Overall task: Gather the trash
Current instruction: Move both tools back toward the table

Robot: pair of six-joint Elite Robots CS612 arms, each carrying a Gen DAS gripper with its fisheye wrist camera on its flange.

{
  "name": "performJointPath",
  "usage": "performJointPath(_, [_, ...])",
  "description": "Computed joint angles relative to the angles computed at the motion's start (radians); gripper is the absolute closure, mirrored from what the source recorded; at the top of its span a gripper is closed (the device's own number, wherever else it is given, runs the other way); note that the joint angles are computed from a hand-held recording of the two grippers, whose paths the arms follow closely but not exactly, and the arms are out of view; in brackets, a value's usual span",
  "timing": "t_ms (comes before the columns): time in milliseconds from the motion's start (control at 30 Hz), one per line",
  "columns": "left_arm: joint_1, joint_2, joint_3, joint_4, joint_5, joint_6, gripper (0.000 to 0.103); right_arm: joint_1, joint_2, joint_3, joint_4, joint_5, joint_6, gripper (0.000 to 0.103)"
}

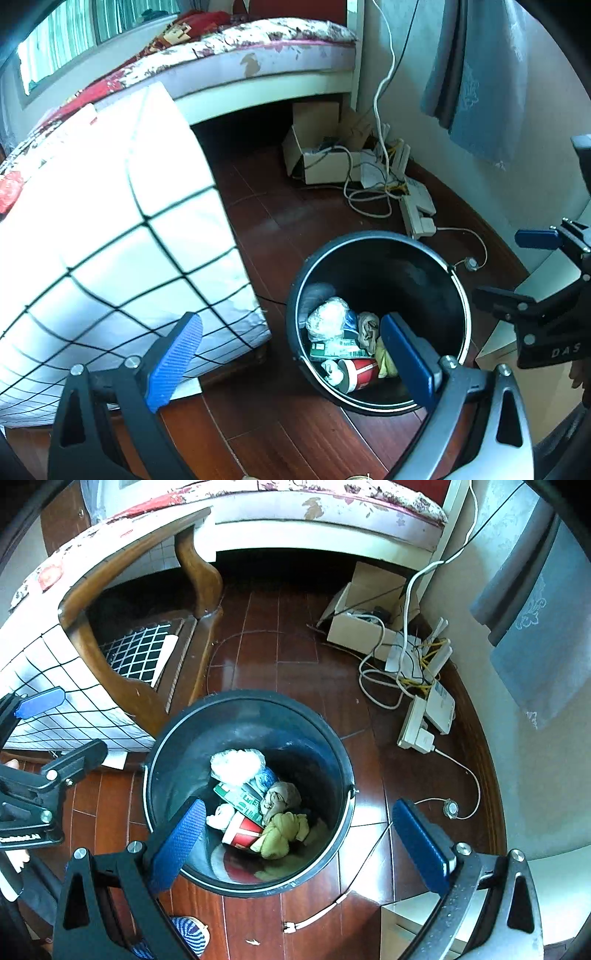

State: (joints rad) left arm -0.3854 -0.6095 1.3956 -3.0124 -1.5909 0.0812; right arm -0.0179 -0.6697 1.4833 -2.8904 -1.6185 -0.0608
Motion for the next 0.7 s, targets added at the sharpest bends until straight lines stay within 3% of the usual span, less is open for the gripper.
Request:
performJointPath(300, [0.023,-0.041,0.042,-0.065,0.022,-0.033,0.005,0.024,-0.017,0.003,-0.067,0.033,-0.012,0.001])
performJointPath(700, [0.085,-0.071,0.067,-0.148,0.06,-0.087,0.003,0.08,0.001,-0.08,-0.147,0.108,-0.011,0.001])
